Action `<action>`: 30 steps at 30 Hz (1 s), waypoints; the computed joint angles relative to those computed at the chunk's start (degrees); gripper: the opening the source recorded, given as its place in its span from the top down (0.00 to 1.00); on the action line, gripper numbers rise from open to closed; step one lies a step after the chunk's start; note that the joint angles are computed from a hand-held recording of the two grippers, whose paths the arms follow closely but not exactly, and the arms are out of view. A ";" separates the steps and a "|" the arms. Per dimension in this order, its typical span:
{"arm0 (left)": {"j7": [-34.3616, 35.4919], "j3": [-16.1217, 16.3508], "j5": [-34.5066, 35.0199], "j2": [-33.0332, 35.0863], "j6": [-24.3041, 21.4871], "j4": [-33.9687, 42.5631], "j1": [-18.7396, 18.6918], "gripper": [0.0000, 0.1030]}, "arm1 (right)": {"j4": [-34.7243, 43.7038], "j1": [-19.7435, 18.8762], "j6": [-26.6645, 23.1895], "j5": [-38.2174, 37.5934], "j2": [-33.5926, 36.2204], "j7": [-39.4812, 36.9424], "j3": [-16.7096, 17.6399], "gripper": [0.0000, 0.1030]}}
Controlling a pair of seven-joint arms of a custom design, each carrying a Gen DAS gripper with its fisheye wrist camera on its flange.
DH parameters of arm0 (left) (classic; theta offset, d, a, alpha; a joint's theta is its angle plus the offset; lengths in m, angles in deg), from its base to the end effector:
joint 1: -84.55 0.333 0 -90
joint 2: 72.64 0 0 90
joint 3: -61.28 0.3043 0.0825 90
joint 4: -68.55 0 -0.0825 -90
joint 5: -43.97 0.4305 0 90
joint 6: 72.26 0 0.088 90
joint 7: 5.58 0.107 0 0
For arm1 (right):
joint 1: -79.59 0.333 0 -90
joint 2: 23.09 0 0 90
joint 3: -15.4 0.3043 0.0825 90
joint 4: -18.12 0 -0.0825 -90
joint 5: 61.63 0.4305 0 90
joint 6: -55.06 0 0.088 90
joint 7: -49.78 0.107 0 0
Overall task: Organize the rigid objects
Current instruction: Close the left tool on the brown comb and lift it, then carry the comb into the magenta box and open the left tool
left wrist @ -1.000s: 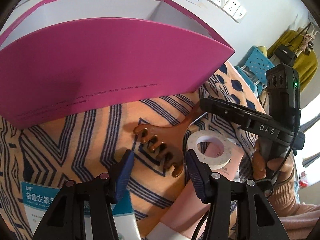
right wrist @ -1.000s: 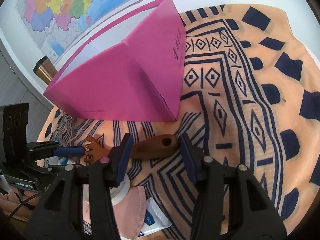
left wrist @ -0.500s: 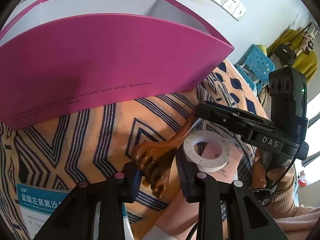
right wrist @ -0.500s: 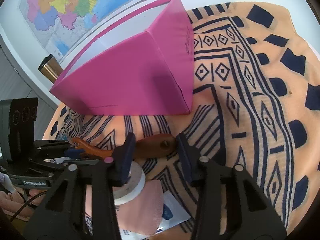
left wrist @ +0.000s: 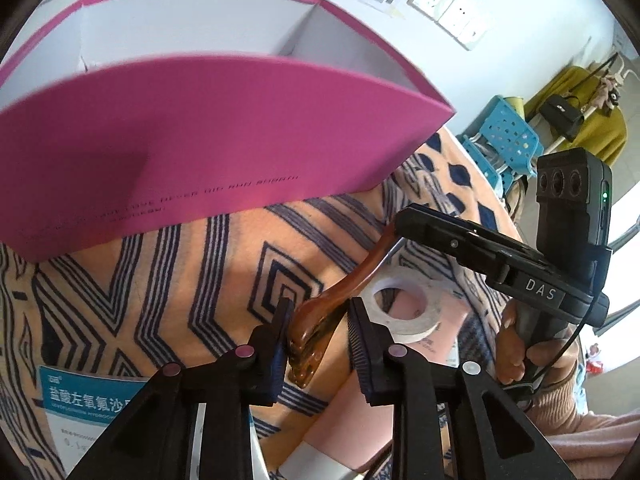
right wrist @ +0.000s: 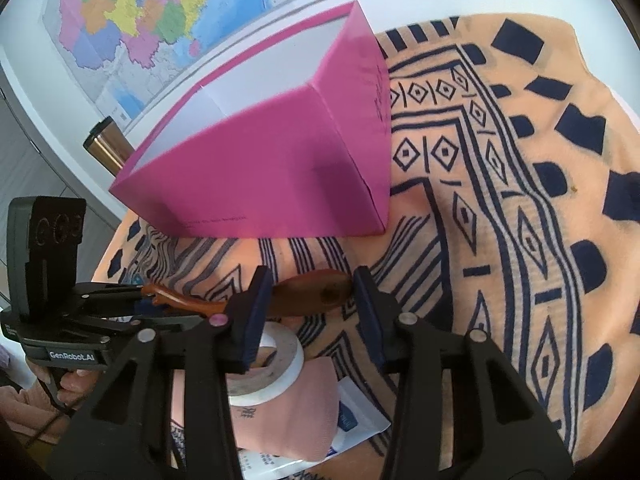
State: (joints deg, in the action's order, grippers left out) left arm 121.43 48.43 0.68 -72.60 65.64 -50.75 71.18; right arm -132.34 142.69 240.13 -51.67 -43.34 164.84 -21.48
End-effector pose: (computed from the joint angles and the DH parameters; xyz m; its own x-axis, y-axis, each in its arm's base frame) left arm 0.5513 -0.2764 0.4263 -0.6099 -0.6888 0.3918 -0.7756 0.4175 -0.4735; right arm 0.4544 0.2048 0.4034 0.0056 -0.8014 -0.5981 -0.7751 0.3744 -0.5090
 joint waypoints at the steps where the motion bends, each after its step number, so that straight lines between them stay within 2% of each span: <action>1: 0.53 0.02 -0.19 -0.49 -0.01 -0.12 0.01 0.73 | -0.16 -2.27 0.10 -0.22 -0.04 0.53 2.32 0.56; 10: 5.50 1.01 -2.93 -4.95 0.69 -0.75 -0.60 0.73 | -0.66 -21.55 0.11 -5.73 -1.94 6.43 21.14 0.56; 13: 7.24 1.54 -3.58 -6.17 1.17 -0.11 -0.78 0.73 | -0.18 -25.90 0.03 -8.01 -3.00 7.76 24.93 0.56; 21: 9.00 1.76 -2.18 -4.75 4.10 5.40 -0.88 0.70 | 4.23 -32.69 0.67 -13.44 -2.59 9.34 29.39 0.56; 25: 5.90 1.00 1.45 -1.36 4.94 9.31 -0.61 0.69 | 7.69 -31.76 -0.08 -14.23 -0.02 8.60 27.32 0.55; 30: 1.37 0.12 7.03 3.02 5.14 13.12 -0.09 0.66 | 11.29 -26.23 -1.98 -10.87 3.58 4.91 21.30 0.55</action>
State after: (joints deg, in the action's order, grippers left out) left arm 122.80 48.55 7.71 -69.58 70.78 -37.63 71.09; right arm -121.05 116.46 238.15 -62.54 -39.76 169.75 -0.18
